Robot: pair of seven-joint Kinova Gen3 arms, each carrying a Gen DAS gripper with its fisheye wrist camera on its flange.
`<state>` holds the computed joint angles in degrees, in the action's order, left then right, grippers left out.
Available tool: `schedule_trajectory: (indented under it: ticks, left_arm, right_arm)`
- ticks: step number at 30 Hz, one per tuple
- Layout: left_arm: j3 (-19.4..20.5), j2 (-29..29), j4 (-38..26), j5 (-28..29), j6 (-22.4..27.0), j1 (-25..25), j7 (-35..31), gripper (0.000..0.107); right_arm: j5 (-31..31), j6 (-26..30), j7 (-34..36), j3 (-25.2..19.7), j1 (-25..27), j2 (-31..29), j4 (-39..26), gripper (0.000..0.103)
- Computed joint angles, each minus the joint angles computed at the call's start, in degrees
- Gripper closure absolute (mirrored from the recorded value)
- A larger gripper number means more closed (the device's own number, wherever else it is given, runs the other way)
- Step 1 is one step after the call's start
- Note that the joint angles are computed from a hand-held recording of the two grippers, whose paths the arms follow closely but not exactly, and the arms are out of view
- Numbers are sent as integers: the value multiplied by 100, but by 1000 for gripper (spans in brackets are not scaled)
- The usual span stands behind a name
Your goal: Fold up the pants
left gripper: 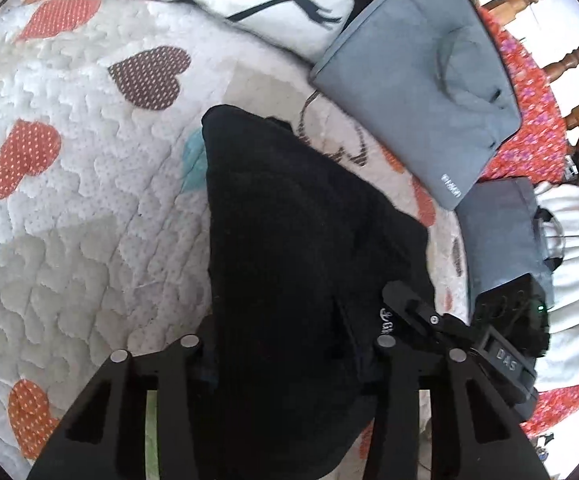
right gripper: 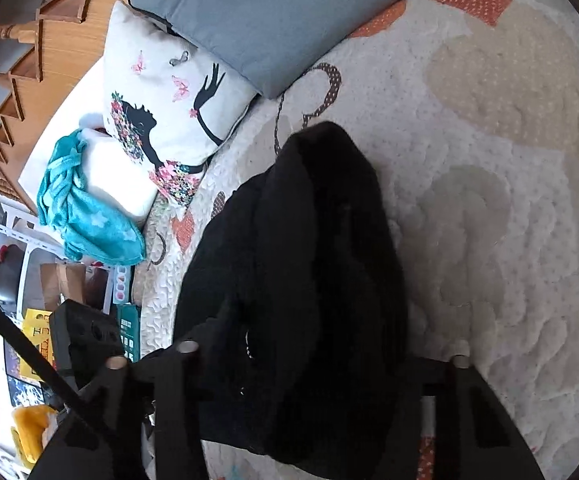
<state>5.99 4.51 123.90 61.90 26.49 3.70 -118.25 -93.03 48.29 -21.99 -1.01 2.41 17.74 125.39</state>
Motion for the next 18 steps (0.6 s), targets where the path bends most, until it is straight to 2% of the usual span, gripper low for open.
schedule_trajectory:
  ticks: [9,18]
  left_arm:
    - [33,-145,59,830,-65,153,-816,66]
    - [190,-45,-132,621,-438,514,-524,66]
  right_arm:
    - [-232,194,240,174,107,-627,224,58]
    - [-70,328,219,374,334,-806,384,58]
